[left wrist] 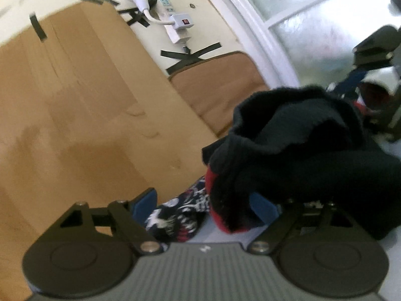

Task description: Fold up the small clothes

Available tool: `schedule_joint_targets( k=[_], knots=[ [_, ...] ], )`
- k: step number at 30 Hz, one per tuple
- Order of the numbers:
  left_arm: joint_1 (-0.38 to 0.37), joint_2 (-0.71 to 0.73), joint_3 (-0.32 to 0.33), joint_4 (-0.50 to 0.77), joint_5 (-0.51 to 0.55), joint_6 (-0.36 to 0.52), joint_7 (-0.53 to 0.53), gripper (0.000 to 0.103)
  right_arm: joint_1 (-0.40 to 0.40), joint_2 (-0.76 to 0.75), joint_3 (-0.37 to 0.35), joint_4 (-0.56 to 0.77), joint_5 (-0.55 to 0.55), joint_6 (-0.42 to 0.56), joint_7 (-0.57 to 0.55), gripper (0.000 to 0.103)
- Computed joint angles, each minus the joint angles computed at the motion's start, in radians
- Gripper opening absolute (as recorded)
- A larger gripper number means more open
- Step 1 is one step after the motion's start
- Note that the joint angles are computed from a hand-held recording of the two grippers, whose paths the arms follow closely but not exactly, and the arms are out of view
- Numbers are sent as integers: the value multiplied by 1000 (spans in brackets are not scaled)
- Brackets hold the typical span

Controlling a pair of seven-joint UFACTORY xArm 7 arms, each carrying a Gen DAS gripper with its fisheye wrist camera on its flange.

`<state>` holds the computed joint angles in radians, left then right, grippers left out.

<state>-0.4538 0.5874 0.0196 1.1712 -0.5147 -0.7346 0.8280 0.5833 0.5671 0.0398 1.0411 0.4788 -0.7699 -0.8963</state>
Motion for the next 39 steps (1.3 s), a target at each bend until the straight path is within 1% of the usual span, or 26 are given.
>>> schedule_joint_targets(
  k=[2, 3, 5, 7, 8, 9, 11, 13, 14, 15, 16, 17, 18, 19, 20, 21, 22, 23, 24, 25, 28, 31, 33, 35, 37, 39],
  knots=[
    [98, -30, -54, -11, 132, 65, -125, 84, -1, 31, -11, 52, 63, -33, 22, 59],
    [143, -41, -80, -12, 198, 94, -196, 84, -19, 35, -3, 70, 66, -30, 54, 59],
    [248, -58, -150, -6, 338, 159, -353, 84, -58, 46, 17, 84, 13, -23, 125, 59],
    [401, -67, -268, 1, 522, 226, -536, 83, -68, 60, 14, 88, -47, -35, 147, 59],
    [471, -61, -325, 7, 605, 240, -613, 83, -64, 67, 9, 93, -51, -40, 147, 59],
    [505, -54, -350, 13, 653, 245, -657, 82, -74, 71, 13, 103, -65, -29, 165, 59],
    [466, -47, -310, 31, 659, 252, -657, 82, -113, 71, 32, 109, -120, 10, 232, 59],
    [457, -46, -296, 40, 698, 262, -675, 75, -114, 55, 43, 76, -160, 5, 276, 58],
    [489, -46, -325, 51, 755, 287, -709, 72, -117, 53, 41, 71, -191, 2, 287, 58],
    [550, -44, -381, 60, 833, 311, -753, 67, -98, 43, 34, 46, -180, -16, 280, 58],
    [589, -36, -417, 78, 898, 326, -790, 66, -87, 42, 26, 48, -170, -13, 273, 58],
    [587, -36, -411, 83, 920, 318, -793, 66, -82, 39, 21, 55, -160, 3, 270, 58],
    [544, -39, -364, 89, 904, 311, -770, 67, -86, 40, 14, 71, -158, 34, 279, 58],
    [487, -38, -305, 103, 876, 320, -748, 67, -84, 29, 17, 45, -144, 32, 284, 58],
    [456, -34, -272, 118, 863, 339, -743, 67, -80, 25, 14, 36, -135, 39, 285, 57],
    [456, -24, -273, 137, 868, 367, -751, 67, -76, 24, 8, 42, -131, 54, 282, 56],
    [472, -14, -290, 152, 877, 383, -763, 62, -70, 25, 3, 45, -127, 59, 278, 53],
    [513, -2, -335, 165, 899, 397, -784, 55, -61, 26, -4, 50, -120, 67, 267, 34],
    [553, 6, -382, 172, 920, 409, -806, 35, -45, 26, -16, 57, -99, 90, 247, 15],
    [573, 8, -410, 175, 923, 418, -827, 22, -27, 29, -27, 65, -68, 92, 235, 15],
    [500, -34, -340, 132, 874, 350, -835, 19, -47, 3, 2, 25, -58, 16, 299, 13],
    [451, -110, -287, 55, 841, 257, -871, 18, -102, -70, 36, -26, -103, -84, 404, 12],
    [496, -166, -315, 10, 894, 210, -965, 16, -141, -146, 55, -62, -153, -93, 464, 12],
    [510, -231, -315, -43, 910, 141, -1035, 16, -184, -226, 76, -97, -232, -92, 548, 12],
    [472, -311, -281, -110, 852, 77, -1031, 16, -202, -295, 87, -116, -284, -108, 595, 11],
    [401, -393, -241, -181, 733, 26, -959, 16, -197, -356, 97, -129, -302, -150, 604, 11]
  ],
)
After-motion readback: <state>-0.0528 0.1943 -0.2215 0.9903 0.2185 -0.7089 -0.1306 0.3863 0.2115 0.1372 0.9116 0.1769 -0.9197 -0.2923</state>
